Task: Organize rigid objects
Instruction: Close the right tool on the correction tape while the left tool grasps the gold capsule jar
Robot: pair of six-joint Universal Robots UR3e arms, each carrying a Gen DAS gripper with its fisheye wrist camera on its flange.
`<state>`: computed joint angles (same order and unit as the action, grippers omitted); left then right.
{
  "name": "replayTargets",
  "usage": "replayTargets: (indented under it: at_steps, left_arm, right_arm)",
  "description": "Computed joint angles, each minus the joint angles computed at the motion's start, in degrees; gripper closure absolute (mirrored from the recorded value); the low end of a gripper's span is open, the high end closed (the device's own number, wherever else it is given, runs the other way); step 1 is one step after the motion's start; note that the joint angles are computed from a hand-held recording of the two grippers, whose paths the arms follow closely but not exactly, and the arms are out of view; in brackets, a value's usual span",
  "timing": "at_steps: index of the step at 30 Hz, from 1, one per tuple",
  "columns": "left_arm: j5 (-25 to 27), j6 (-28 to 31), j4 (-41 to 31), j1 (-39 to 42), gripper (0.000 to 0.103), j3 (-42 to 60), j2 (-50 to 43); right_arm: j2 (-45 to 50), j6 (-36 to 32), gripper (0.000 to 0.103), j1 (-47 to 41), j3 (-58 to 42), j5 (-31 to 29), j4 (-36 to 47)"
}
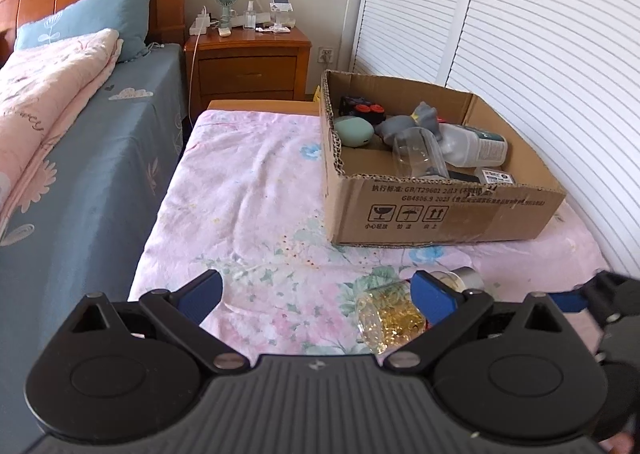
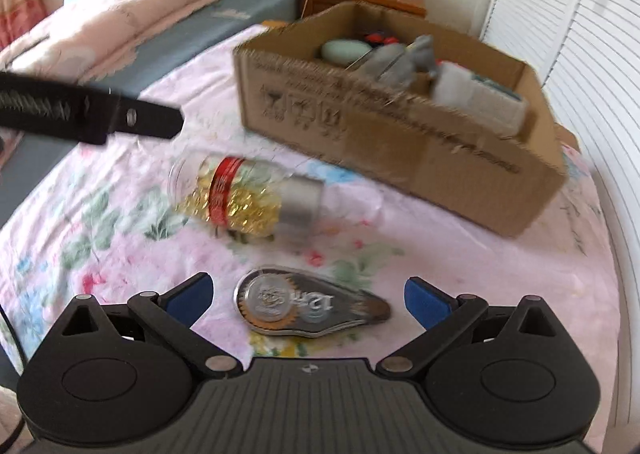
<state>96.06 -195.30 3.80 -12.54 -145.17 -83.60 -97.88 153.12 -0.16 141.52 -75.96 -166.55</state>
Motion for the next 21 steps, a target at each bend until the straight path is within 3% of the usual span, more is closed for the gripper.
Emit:
replayTargets:
  at_steps: [5,12,18,21]
  left_arm:
    - [-0.2,0.2,-0.7,-0.5,0.003,0.2,0.2]
    - [-0.6,-0.3,-1.8,-3.0,0.003,3.7,-3.6]
    - [-2.1,0.2,-2.5,-5.3,0.003,8.7,-8.3]
    - [0.1,1.0,-3.2,-8.1,0.003,13.5,-13.0]
  right_arm:
    - [5.2,1.6,0.0,1.4,-0.1,-2.6,-5.7]
    - [5.0,3.1,0.0,-4.7,2.4,-2.2,-9.2]
    - [3.6,0.1,0.0,-12.7,5.2,3.1,-8.8]
    - [4.0,-0.8,0.0,-13.5,6.4,4.2,-10.8]
